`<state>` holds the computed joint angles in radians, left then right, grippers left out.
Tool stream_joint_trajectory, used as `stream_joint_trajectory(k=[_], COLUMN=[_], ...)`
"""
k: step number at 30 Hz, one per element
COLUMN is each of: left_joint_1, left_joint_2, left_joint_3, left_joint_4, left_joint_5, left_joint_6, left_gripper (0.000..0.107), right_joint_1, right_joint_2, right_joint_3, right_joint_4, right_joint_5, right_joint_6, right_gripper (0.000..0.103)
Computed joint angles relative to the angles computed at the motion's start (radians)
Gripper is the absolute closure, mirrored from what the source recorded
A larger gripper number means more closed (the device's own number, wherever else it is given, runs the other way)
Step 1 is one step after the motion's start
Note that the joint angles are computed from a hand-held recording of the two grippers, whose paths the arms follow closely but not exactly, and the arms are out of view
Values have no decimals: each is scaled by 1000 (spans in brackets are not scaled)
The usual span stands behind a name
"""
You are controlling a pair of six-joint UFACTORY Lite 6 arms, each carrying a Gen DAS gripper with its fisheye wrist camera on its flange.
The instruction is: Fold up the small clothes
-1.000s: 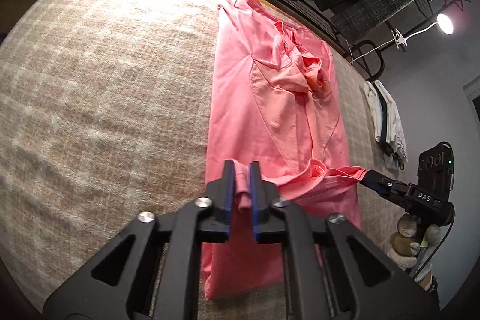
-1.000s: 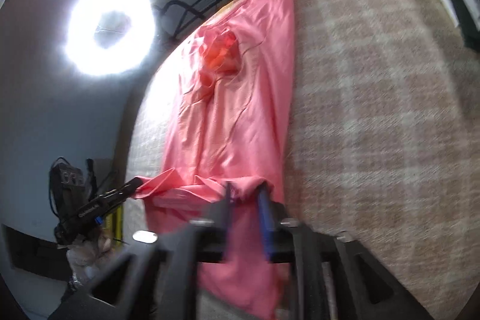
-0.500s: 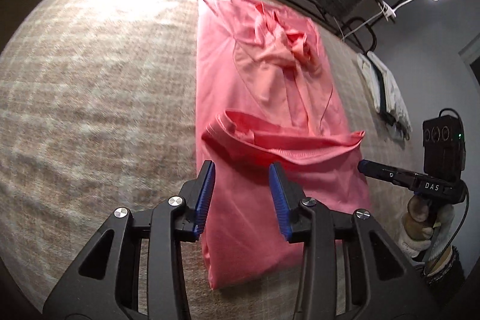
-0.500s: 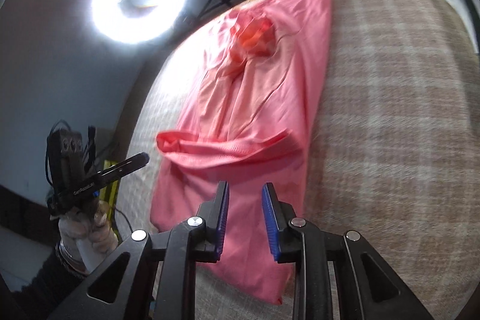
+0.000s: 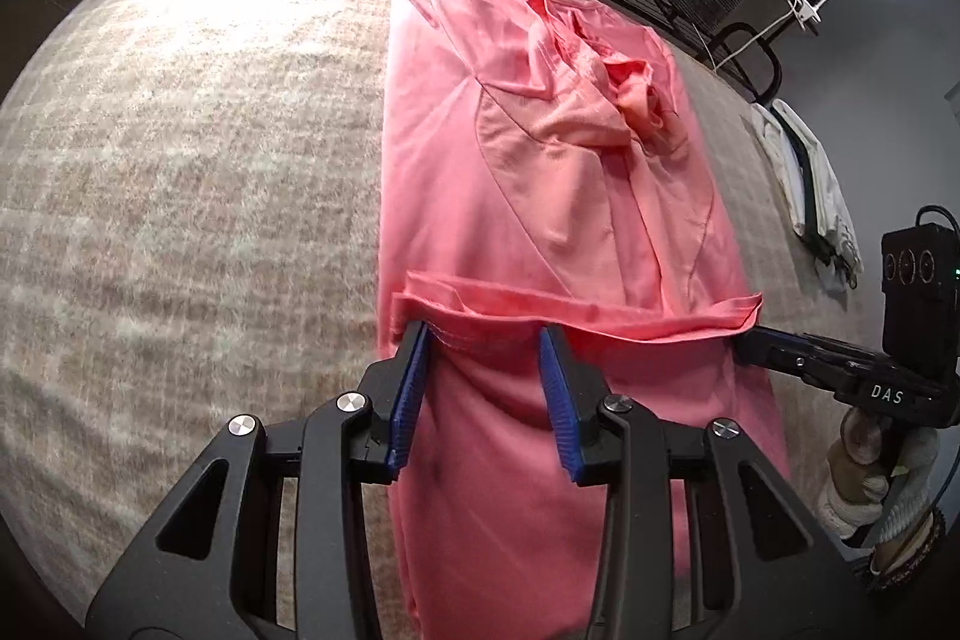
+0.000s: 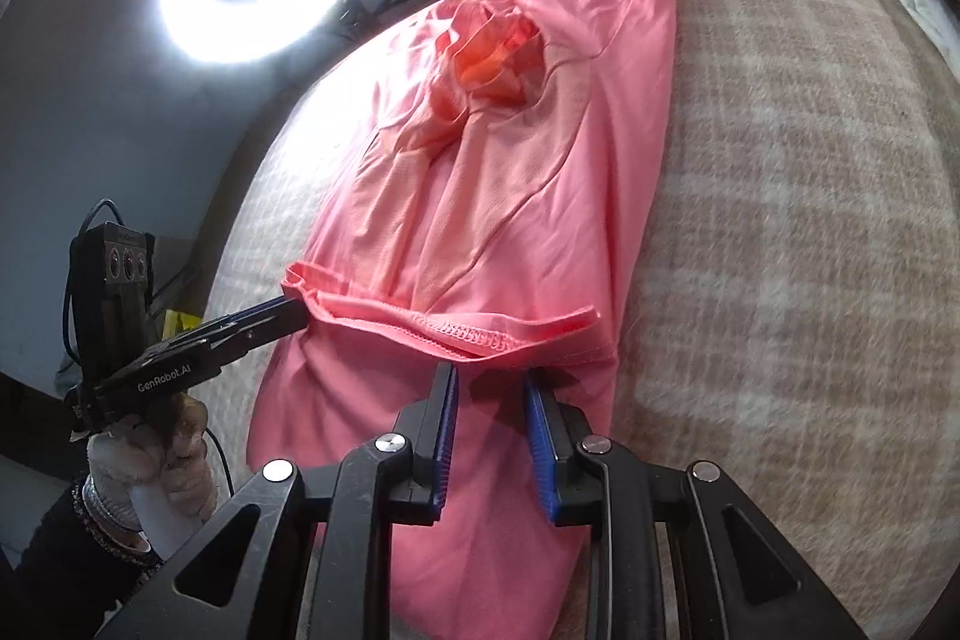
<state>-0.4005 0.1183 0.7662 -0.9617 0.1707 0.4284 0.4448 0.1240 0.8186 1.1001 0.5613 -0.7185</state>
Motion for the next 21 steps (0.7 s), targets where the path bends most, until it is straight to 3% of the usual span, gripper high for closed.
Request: stream_joint_trajectory(k=[5, 10, 16, 21], left_joint_1=[60, 126, 201, 259], left_joint_2=[26, 34, 78, 144], left_joint_3=[39, 83, 173, 273], left_joint_4=[-39, -28, -134, -198], left_joint_5=[21, 37, 64, 92], left_joint_6=[68, 100, 235, 317], left_gripper=[69, 69, 69, 69], right_joint_1=[-50, -100, -135, -165], right_joint_2=[14, -1, 24, 94], right_joint_3=[42, 79, 167, 262], right_joint_4=[-71, -117, -209, -252], right_joint_5=[28, 52, 42, -10], right_joint_6=[58, 92, 138, 142], right_gripper=[79, 68, 58, 55])
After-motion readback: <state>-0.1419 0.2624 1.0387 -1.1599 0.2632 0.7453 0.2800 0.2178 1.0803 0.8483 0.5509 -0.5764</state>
